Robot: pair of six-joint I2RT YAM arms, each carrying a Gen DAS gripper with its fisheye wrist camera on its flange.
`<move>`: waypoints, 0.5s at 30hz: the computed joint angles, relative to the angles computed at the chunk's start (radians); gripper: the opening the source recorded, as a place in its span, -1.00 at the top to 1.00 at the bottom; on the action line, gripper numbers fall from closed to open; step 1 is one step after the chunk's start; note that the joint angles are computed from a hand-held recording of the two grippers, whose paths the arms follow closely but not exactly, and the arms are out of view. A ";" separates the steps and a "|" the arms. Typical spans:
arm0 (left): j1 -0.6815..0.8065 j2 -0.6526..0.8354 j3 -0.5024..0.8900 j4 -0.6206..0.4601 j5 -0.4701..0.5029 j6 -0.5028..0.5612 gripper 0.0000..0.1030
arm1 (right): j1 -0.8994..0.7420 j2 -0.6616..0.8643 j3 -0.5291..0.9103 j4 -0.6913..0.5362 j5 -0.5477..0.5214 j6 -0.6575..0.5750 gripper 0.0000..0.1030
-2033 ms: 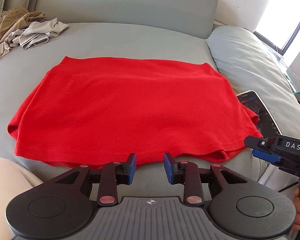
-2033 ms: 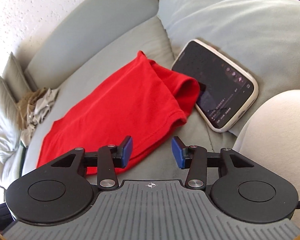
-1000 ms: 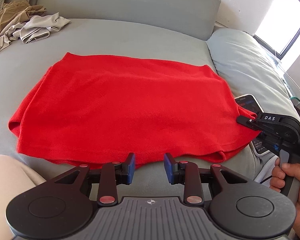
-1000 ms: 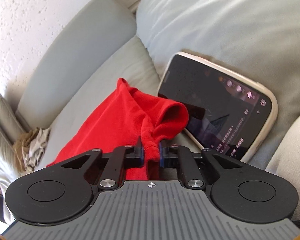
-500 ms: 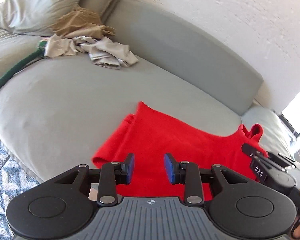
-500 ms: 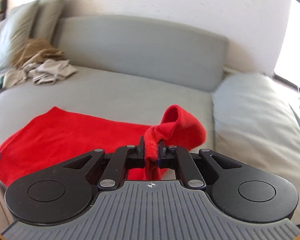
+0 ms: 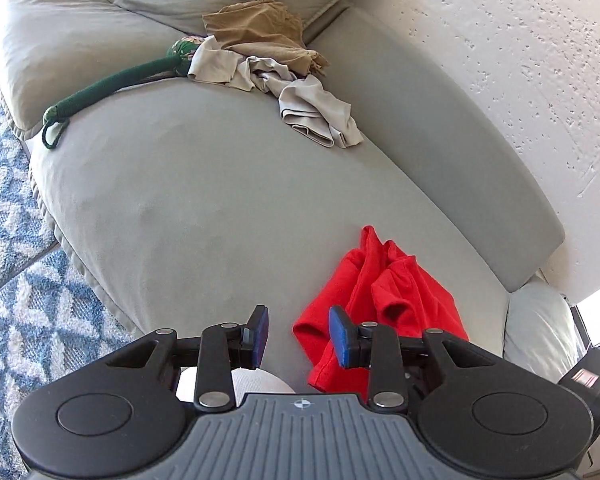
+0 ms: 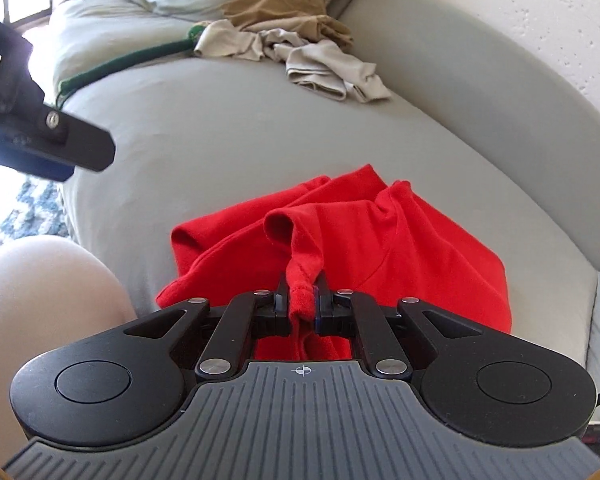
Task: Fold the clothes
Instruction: 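Close the right gripper on the red shirt's folded end and lift it, then fold the held end over the shirt with the right gripper and release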
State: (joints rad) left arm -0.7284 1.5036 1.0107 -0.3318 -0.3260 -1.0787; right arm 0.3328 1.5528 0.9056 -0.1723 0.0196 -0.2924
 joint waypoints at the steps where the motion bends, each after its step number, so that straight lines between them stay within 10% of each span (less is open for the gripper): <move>1: 0.004 -0.001 -0.005 0.007 0.008 0.000 0.39 | -0.011 -0.006 0.010 -0.013 -0.010 0.027 0.82; 15: 0.009 -0.046 -0.080 0.021 0.015 -0.031 0.39 | -0.106 0.004 0.166 0.018 -0.150 0.400 0.83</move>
